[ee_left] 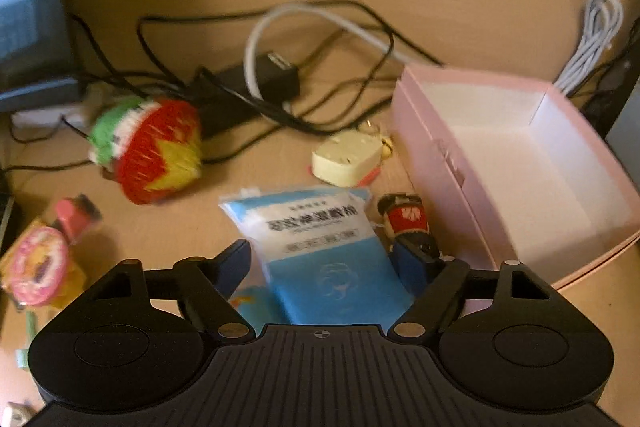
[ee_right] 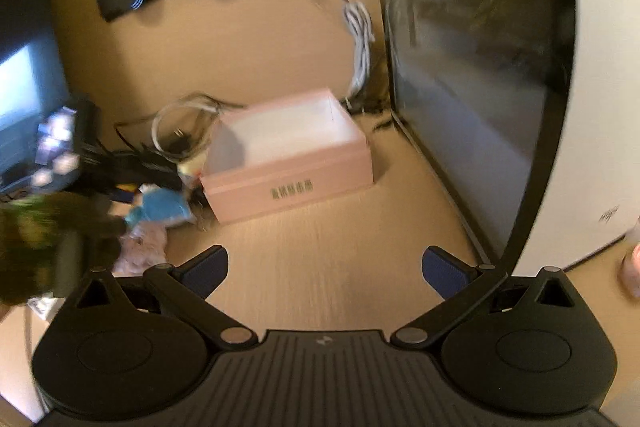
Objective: Organize objects
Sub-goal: 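Grasp the blue wipes pack with the left tool while the right tool grasps the lace pouch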
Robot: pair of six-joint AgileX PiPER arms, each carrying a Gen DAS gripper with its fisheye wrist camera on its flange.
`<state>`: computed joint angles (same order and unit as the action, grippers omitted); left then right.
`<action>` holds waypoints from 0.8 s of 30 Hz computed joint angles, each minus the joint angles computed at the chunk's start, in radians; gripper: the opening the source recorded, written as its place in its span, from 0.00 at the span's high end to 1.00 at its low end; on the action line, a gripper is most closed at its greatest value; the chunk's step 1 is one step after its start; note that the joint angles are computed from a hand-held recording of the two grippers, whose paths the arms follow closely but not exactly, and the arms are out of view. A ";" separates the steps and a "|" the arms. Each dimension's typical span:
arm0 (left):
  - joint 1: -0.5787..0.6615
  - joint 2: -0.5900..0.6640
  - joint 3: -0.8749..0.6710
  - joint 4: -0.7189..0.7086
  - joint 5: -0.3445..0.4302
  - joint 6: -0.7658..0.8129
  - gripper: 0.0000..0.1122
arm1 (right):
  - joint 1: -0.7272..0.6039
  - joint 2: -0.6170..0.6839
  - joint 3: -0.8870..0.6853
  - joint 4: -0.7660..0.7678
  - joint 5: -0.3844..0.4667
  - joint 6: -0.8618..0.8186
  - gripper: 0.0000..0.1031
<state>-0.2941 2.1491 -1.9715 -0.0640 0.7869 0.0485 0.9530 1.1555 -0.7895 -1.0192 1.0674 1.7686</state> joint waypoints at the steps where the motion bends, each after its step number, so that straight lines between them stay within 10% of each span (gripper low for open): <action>1: -0.008 0.020 -0.026 0.027 0.018 -0.018 0.29 | 0.011 -0.012 0.001 -0.008 0.009 -0.019 0.00; 9: 0.026 0.005 -0.011 -0.031 -0.001 0.034 0.51 | -0.151 -0.023 0.067 -0.044 -0.298 -0.249 0.00; 16: 0.178 -0.351 0.334 -0.305 -0.118 0.281 0.51 | -0.368 0.143 0.024 0.219 -0.739 -0.718 0.00; 24: 0.377 -0.706 0.714 -0.344 -0.040 0.322 0.51 | -0.322 0.441 -0.168 0.282 -0.882 -0.883 0.07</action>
<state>0.0832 1.4429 -1.2573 -0.4076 0.7471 0.3700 0.6313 1.5962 -0.9571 -0.7374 0.1853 0.8854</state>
